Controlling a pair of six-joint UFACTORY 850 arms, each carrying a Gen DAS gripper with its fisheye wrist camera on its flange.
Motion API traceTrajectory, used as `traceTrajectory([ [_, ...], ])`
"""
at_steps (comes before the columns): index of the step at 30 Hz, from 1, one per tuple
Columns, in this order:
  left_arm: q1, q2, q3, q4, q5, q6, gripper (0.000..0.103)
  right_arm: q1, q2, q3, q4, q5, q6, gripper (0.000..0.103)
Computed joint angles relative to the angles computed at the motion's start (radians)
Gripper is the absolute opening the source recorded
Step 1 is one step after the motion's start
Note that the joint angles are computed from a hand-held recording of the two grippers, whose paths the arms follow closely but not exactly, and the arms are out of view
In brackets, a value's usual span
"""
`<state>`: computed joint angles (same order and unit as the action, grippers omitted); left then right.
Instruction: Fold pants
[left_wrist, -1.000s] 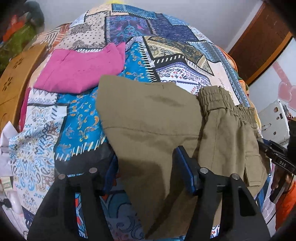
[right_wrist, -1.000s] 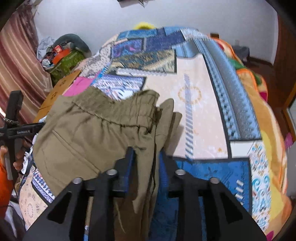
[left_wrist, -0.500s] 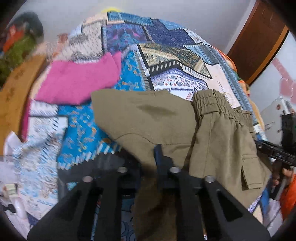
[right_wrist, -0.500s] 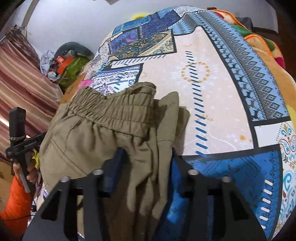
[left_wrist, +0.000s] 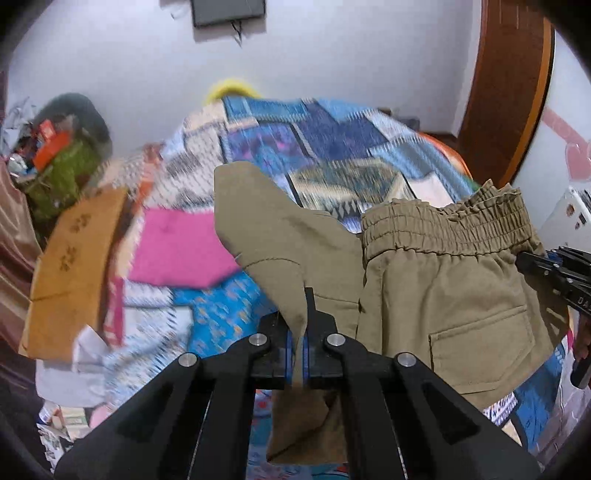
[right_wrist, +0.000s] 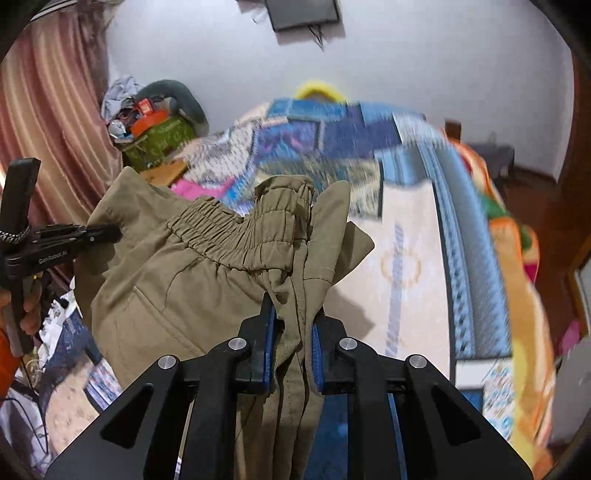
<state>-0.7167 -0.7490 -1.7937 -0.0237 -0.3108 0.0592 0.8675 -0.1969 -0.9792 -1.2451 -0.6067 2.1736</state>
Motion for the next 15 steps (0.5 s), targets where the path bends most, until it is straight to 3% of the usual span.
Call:
traceTrajectory([
  [7, 0.043, 0.014, -0.033, 0.057, 0.038, -0.063, 0.004, -0.022, -0.04, -0.125, -0.061, -0.05, -0.051, 0.014],
  [15, 0.116, -0.083, -0.212, 0.05, -0.006, -0.09, 0.003, -0.088, -0.171, -0.305, -0.101, -0.001, -0.133, 0.014],
])
